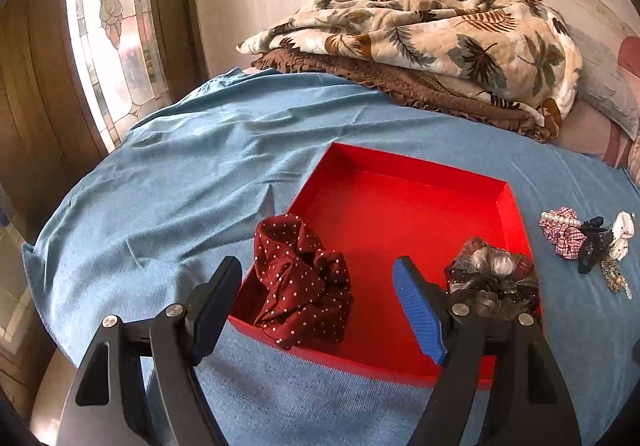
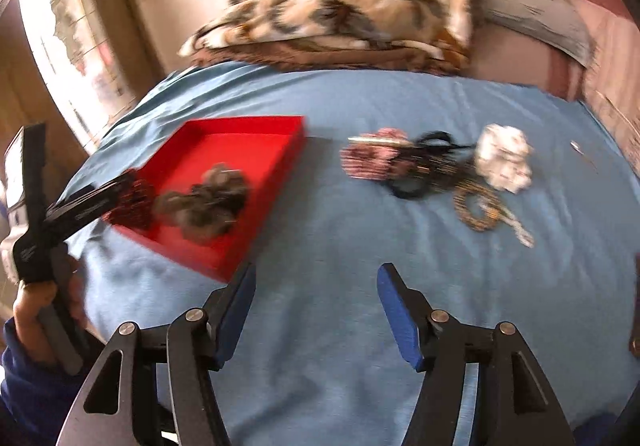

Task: Organize jewelry
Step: 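Withdraw both tools from the tray toward the remaining accessories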

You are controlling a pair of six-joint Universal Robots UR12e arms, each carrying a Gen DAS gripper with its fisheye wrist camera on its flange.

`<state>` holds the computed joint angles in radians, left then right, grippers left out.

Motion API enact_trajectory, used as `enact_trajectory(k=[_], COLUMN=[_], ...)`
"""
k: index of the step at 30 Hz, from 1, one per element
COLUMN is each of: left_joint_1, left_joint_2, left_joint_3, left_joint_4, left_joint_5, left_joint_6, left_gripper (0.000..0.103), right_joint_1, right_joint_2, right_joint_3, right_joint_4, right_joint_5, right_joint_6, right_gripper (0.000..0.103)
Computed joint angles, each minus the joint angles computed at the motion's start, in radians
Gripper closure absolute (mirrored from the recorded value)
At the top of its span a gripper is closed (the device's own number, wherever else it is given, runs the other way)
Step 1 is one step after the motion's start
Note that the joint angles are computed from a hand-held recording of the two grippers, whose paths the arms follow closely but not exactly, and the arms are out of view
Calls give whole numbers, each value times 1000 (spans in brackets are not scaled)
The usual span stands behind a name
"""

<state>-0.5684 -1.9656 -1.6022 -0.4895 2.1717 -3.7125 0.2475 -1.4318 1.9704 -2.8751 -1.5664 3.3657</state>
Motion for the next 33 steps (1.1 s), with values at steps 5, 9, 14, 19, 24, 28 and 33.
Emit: enact_trajectory(k=[5,9,14,19,24,28,33], left_joint_1=[-12,-32,-59,-73,-79,-86,-64], left_joint_2=[0,4,-2,-45,-116,-187,-274], left_joint_3=[-3,-4,26,120,244,340,467], left_joint_4=[-12,-11,35,8,-71,-122,-243], left_joint_5=[-6,-13,-39,-127,-258,-290,-367], left_joint_6=[-14,-5,58,142,180,215,167], left_gripper=[26,26,26,26,26,26,34], right_joint_1=[-53,-93,-148,-192,-225,-246,-270], right_joint_2=[-32,-53,-65,-56,-22,11,54], right_joint_3=[49,81,106,108,91,64,22], right_joint_4=[-21,-37,-58,-77,-101,-115,-144], right_joint_5=[-20,-34,-31,1,41,77,125], right_joint_6=[36,47,69,96,101,98,89], right_gripper=[35,35,34,34,34,34,34])
